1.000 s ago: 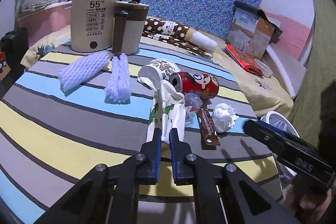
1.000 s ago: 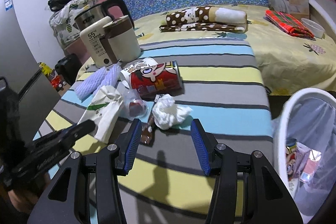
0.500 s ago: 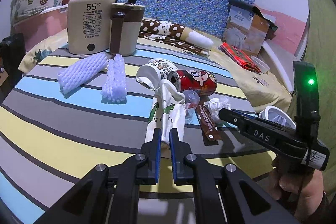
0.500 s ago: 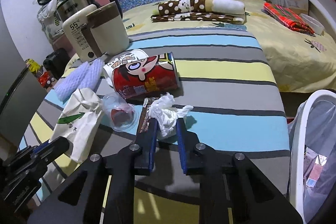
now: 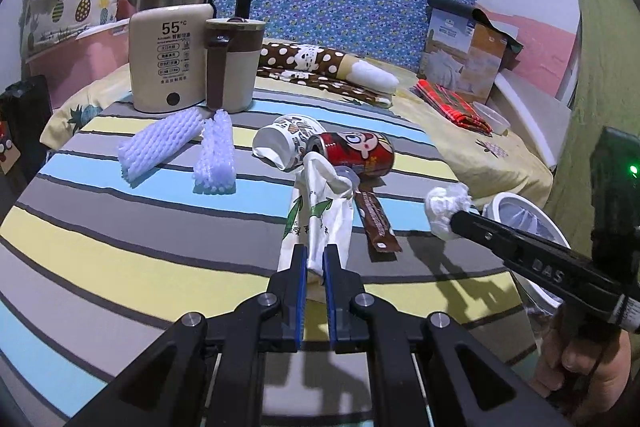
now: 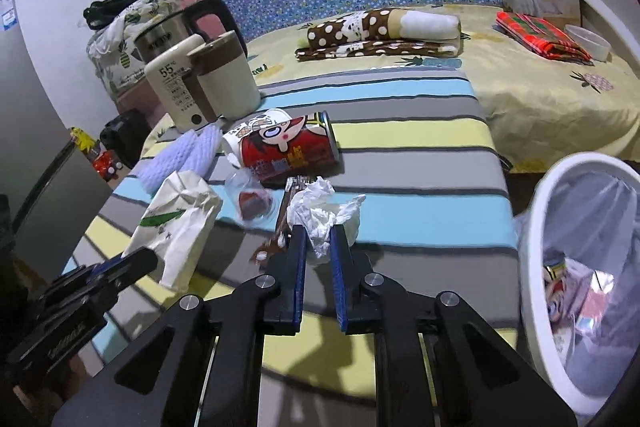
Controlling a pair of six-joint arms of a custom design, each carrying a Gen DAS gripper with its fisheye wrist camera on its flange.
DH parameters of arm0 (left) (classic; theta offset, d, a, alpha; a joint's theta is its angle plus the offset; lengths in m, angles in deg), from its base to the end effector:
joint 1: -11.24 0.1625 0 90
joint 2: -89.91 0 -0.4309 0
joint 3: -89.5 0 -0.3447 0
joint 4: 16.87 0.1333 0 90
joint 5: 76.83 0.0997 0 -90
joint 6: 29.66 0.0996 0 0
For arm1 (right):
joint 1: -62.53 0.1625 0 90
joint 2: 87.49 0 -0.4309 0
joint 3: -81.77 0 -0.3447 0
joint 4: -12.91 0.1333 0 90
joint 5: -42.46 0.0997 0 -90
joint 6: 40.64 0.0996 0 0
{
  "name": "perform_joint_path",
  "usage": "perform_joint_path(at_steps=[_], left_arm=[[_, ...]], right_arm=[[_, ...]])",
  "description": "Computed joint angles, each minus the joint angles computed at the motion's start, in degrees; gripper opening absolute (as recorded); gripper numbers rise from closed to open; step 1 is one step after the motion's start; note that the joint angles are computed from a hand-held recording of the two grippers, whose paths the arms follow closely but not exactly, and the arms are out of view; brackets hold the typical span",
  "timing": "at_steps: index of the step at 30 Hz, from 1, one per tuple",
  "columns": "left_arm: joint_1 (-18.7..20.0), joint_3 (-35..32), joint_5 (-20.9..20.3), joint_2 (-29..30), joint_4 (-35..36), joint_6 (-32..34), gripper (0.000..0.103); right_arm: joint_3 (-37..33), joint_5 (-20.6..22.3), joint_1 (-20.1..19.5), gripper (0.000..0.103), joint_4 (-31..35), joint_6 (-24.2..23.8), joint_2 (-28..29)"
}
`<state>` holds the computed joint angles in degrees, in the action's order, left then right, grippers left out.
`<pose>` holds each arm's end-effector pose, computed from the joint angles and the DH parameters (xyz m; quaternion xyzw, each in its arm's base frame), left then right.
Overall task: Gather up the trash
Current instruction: 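Carry the bag and tissue over the white bin and open both tools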
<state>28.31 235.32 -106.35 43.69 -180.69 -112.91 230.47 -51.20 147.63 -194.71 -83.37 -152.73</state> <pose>-0.2309 -0.3010 0.0462 0.0362 0.8488 -0.4406 0.2899 0.0959 -0.3676 0.1851 0.3008 -0.9069 0.2562 0.1465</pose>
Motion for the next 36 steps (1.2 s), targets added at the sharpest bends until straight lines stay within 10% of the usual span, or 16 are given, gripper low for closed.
perform_joint_path(at_steps=[11, 36], left_arm=[[-4.8, -3.9, -2.1, 1.1, 6.3, -1.7, 0.008], [-2.7, -18.3, -7.8, 14.7, -11.9, 26.3, 0.008]], right_arm=[[5.3, 3.2, -4.0, 0.014, 1.1, -2.0, -8.7], [8.8, 9.9, -18.3, 0.014, 2.6, -5.2, -23.1]])
